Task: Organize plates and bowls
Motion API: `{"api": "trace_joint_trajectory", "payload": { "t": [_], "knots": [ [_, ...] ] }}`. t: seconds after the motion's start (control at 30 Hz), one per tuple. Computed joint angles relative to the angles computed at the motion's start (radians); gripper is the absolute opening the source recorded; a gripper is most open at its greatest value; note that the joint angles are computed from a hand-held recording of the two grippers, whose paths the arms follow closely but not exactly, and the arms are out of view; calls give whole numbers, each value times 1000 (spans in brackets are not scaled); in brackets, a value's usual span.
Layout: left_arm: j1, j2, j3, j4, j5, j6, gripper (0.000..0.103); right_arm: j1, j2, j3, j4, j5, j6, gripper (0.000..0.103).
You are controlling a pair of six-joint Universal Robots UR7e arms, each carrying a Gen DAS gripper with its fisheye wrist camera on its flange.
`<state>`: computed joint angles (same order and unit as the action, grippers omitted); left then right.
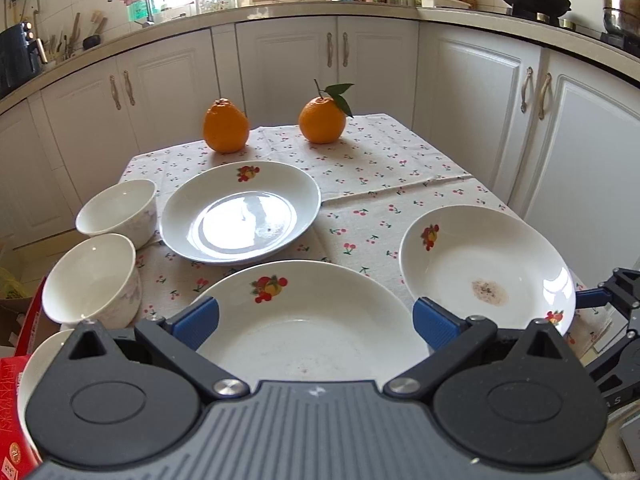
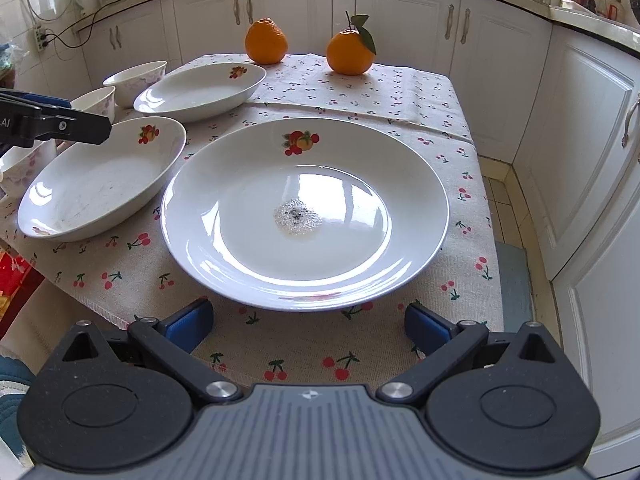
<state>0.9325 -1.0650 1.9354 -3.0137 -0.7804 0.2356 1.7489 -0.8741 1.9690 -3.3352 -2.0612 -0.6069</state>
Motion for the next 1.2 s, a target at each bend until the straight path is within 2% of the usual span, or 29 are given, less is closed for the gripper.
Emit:
{"api": "trace_joint_trajectory", "payload": {
  "t": [0.07, 0.37, 0.67, 0.93, 1.2],
  "knots": [
    [11, 3, -24, 49, -46, -21, 102, -6, 0, -5, 5, 16, -18, 103],
    [40, 70, -178, 257, -167, -76, 102, -44, -21, -16, 52, 115, -119, 103],
    [68, 179, -368, 475, -280, -45, 102, -84, -36, 0, 32, 205, -196, 103],
    [92, 263, -521, 687, -343, -20, 102, -114, -33, 31, -56, 276, -234, 103],
    [116, 323, -634, 811, -403, -24, 98, -125, -36, 38, -65, 309, -255, 103]
  ]
}}
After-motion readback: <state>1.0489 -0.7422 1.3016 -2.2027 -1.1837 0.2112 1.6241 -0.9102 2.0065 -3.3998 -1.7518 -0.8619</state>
